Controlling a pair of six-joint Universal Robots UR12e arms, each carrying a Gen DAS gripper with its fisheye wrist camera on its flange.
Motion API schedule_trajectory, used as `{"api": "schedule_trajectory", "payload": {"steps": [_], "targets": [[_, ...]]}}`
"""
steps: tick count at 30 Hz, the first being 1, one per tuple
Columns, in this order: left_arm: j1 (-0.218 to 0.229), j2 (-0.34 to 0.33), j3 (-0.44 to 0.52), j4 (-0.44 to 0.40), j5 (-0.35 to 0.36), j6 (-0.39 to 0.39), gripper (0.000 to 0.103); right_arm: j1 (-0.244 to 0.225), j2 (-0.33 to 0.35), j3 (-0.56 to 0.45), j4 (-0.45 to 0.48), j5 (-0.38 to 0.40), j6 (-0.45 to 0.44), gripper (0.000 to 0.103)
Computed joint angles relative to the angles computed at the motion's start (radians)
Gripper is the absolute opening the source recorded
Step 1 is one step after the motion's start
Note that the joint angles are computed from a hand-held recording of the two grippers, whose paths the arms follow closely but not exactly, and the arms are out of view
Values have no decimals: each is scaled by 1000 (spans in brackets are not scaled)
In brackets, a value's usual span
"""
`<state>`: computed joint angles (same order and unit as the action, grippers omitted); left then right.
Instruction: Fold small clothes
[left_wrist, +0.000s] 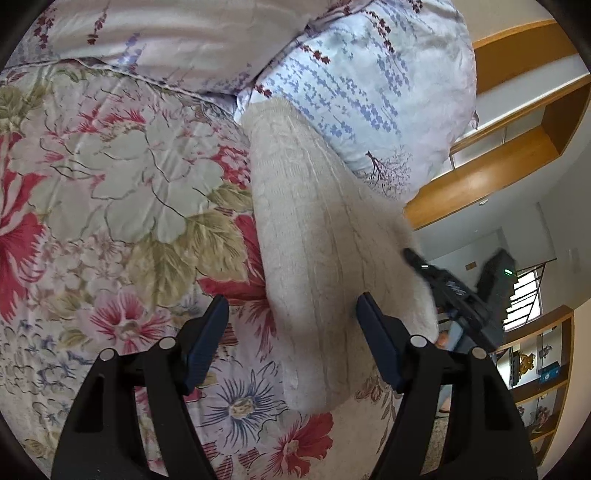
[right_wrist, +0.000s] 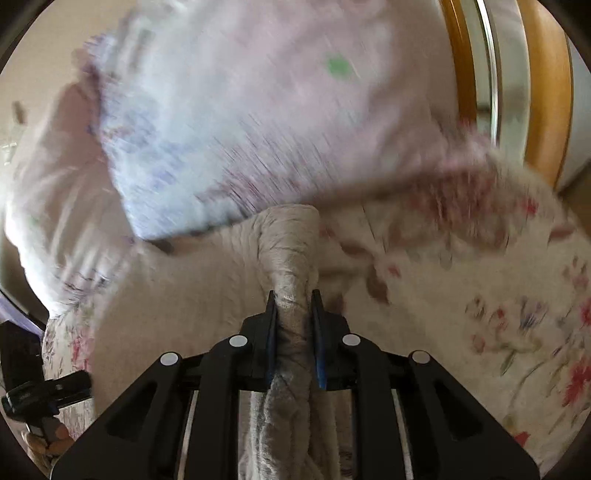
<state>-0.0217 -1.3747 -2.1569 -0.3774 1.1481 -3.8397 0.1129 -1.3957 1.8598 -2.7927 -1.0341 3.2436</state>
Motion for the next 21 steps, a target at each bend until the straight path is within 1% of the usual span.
{"api": "schedule_trajectory", "payload": {"steps": [1, 3, 5, 6, 9, 11, 12, 13, 14, 15, 16, 17, 19, 20, 21], "targets": [[-2, -2, 0, 1, -3, -2, 71, -8, 3, -1, 14, 26, 16, 21], [-4, -2, 0, 3, -7, 2, 71, -22, -7, 8, 9, 50, 39, 30], [-8, -3, 0, 7, -7, 5, 69, -42, -23, 19, 24, 87, 51, 47], [-7, -3, -1, 9, -11, 5, 68, -55, -32, 29, 27, 115, 57, 49], [-14, -10, 0, 22, -15, -4, 64, -88, -47, 47, 64, 201, 44, 49], [-20, -15, 2, 26, -9, -8, 61, -102, -63, 65, 99, 238, 21, 49], [-22, -18, 3, 27, -7, -9, 59, -105, -67, 69, 116, 244, 6, 49], [-25, -20, 5, 24, -5, -9, 58, -106, -71, 73, 128, 248, -9, 48], [-28, -21, 6, 24, -2, -13, 56, -102, -71, 75, 129, 248, -16, 43], [-30, -24, 7, 26, -2, -16, 53, -100, -71, 77, 138, 250, -34, 35], [-32, -27, 8, 28, -5, -21, 47, -98, -71, 77, 145, 253, -48, 23], [-33, -28, 7, 31, -5, -27, 45, -98, -71, 83, 126, 262, -43, 19], [-36, -27, 6, 35, 4, -35, 36, -102, -79, 96, 80, 266, -32, 13], [-36, -25, 4, 39, 4, -36, 33, -108, -85, 106, 53, 288, -23, 11], [-36, -20, -1, 48, 5, -40, 29, -117, -93, 117, 31, 318, -15, 11]]}}
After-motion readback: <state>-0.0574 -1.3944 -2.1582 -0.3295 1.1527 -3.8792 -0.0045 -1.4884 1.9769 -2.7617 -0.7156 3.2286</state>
